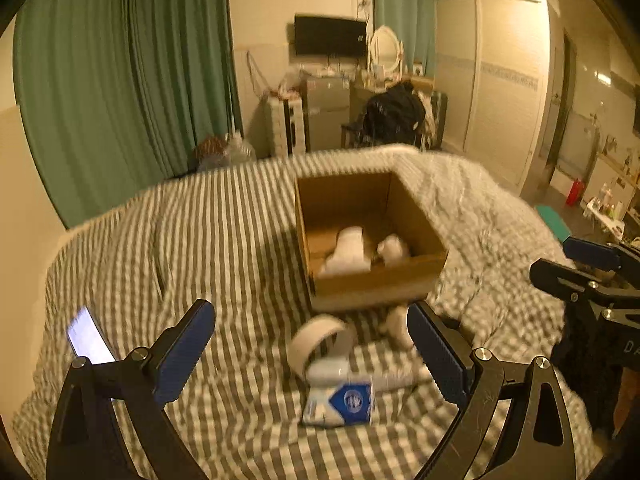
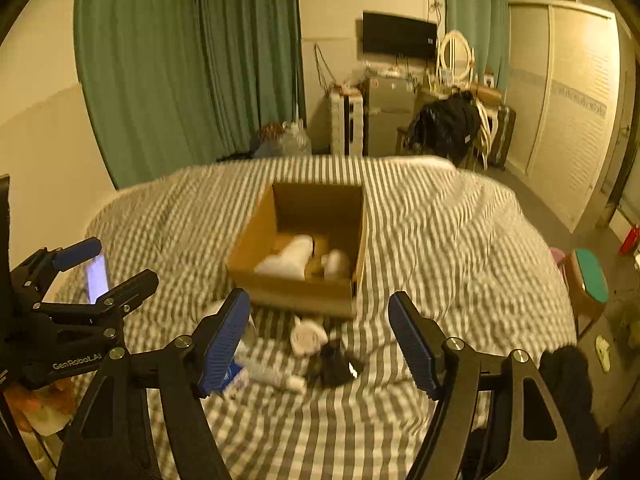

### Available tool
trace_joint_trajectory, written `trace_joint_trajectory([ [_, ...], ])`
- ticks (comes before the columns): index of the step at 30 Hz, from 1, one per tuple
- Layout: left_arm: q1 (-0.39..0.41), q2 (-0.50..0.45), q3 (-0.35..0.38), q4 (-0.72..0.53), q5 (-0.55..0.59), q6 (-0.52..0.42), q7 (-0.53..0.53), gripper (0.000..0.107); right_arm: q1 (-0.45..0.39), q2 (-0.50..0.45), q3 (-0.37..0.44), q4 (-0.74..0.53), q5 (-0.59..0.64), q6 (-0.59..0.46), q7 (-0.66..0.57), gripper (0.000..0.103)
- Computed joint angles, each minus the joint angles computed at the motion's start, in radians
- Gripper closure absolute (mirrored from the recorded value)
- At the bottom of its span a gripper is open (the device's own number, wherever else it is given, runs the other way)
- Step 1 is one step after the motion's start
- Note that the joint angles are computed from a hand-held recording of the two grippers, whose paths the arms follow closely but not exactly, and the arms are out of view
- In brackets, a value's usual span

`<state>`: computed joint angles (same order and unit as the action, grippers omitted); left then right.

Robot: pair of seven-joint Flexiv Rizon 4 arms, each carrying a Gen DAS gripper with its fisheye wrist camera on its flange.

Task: Organize objects
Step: 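Grasp the white tape roll with the left gripper while the right grasps the black cup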

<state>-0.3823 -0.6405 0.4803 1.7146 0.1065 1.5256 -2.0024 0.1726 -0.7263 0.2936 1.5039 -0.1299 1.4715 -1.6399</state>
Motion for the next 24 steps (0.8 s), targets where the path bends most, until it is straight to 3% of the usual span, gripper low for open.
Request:
trace_joint_trajectory([
  [5,0.079,-0.055,-0.097,0.005,-0.038,-0.049,0.026,0.008,0.033,-0.056,-0.056,0.000,-0.020,-0.034,0.026,0.031],
  [13,0.189,-0.137,-0.217,-0.051,-0.097,-0.123,0.085,0.008,0.067,-0.195,-0.104,-0.153,-0.045,-0.206,0.054,0.031],
  [24,0.277,-0.233,-0.286,-0.181,-0.170,-0.216,0.133,0.008,0.089,-0.350,-0.109,-0.393,-0.016,-0.420,0.011,0.031],
])
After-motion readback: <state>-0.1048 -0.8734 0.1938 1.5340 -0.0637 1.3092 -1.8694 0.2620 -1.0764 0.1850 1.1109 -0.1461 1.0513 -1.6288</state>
